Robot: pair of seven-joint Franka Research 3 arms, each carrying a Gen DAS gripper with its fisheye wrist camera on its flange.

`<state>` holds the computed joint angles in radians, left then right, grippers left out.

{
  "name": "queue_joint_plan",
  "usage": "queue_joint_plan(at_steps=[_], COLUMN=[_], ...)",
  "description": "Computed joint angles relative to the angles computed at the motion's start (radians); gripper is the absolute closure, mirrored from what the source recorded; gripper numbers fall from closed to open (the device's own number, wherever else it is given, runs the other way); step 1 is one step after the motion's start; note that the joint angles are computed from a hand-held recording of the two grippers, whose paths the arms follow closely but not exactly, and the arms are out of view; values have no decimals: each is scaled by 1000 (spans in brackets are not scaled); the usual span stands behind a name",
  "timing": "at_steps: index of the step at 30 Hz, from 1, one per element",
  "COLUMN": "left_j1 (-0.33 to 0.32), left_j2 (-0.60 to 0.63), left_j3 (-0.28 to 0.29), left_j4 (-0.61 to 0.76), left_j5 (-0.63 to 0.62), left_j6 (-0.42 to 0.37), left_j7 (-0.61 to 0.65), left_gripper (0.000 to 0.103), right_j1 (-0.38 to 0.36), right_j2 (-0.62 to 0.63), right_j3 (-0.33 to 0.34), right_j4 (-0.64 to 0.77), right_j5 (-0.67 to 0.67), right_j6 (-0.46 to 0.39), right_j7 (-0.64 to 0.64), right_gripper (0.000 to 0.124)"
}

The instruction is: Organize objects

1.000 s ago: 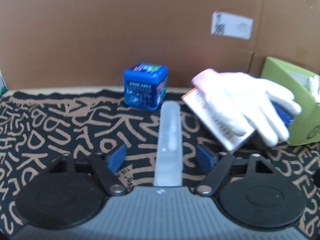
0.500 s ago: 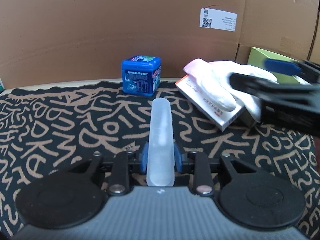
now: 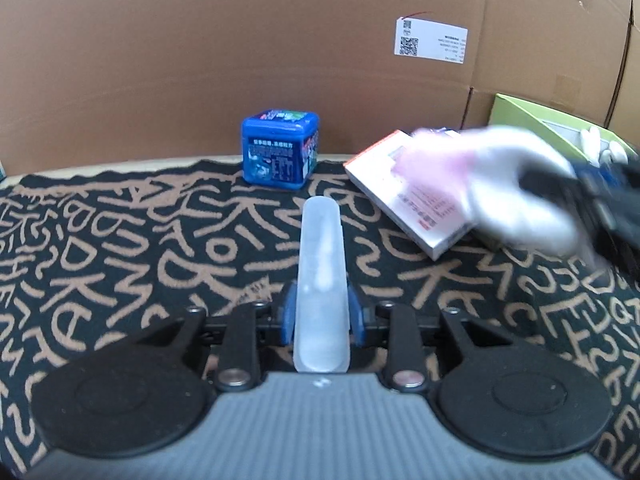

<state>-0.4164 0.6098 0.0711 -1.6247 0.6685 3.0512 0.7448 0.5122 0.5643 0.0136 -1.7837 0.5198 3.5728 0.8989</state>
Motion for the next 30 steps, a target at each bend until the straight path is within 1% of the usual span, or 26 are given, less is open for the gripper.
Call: queue_joint_plan(at_steps=[1, 2, 4, 5, 6, 7, 8, 10, 11, 13, 14, 17, 18, 21, 22, 23, 24, 25, 26, 28, 29, 30], left_j1=[9, 3, -14, -16, -13, -6, 3, 11, 18, 18, 15, 13, 13, 12, 9, -1, -4, -4, -1, -7, -22, -40], left_j2=[-11, -21, -38, -41, -42, -39, -35, -26, -20, -8, 0, 11, 8, 10, 11, 11, 10, 6, -1, -17, -26, -35], left_j3=[-14, -10, 8, 9, 3, -7, -18, -30, -38, -36, -33, -32, -30, -26, -22, -11, -8, -9, -12, -5, 14, 37], left_j4=[-16, -32, -53, -54, -51, -44, -32, -15, -5, 13, 26, 42, 36, 36, 38, 38, 36, 32, 24, 3, -7, -16], left_j5=[-3, 3, 22, 26, 26, 20, 11, 3, -3, -3, -1, 5, 9, 16, 18, 25, 27, 27, 25, 34, 51, 74], left_j6=[5, 8, 7, 1, -6, -17, -32, -46, -52, -62, -68, -77, -72, -67, -69, -69, -69, -70, -70, -59, -47, -31], left_j7=[11, 13, 8, 8, 11, 16, 21, 24, 30, 31, 29, 31, 30, 27, 22, 8, -3, -11, -19, -45, -70, -100], left_gripper=[76, 76, 75, 74, 69, 66, 66, 66, 66, 64, 62, 63, 63, 63, 64, 73, 76, 76, 76, 76, 76, 76], right_j1=[-72, -132, -259, -339, -386, -398, -375, -286, -279, -304, -305, -266, -277, -343, -347, -347, -355, -362, -369, -415, -441, -452], right_j2=[-45, -79, -126, -138, -146, -148, -150, -155, -156, -155, -153, -144, -142, -130, -127, -126, -121, -121, -124, -132, -135, -142], right_j3=[74, 130, 244, 308, 337, 346, 330, 238, 229, 246, 244, 205, 213, 272, 274, 274, 280, 286, 292, 330, 349, 353], right_j4=[-71, -127, -210, -238, -258, -271, -276, -285, -293, -296, -293, -278, -276, -274, -271, -267, -262, -262, -267, -285, -293, -303], right_j5=[-64, -119, -211, -293, -378, -392, -337, -316, -324, -376, -391, -388, -399, -458, -465, -468, -474, -479, -485, -521, -545, -561], right_j6=[-4, -16, -72, -111, -145, -146, -137, -101, -78, -68, -70, -81, -85, -92, -98, -107, -112, -110, -104, -86, -76, -66], right_j7=[45, 93, 188, 252, 326, 341, 305, 319, 330, 365, 378, 386, 397, 449, 459, 469, 478, 487, 496, 530, 552, 570], right_gripper=[113, 113, 111, 107, 101, 90, 74, 61, 61, 61, 61, 62, 63, 74, 83, 91, 94, 105, 109, 111, 112, 112])
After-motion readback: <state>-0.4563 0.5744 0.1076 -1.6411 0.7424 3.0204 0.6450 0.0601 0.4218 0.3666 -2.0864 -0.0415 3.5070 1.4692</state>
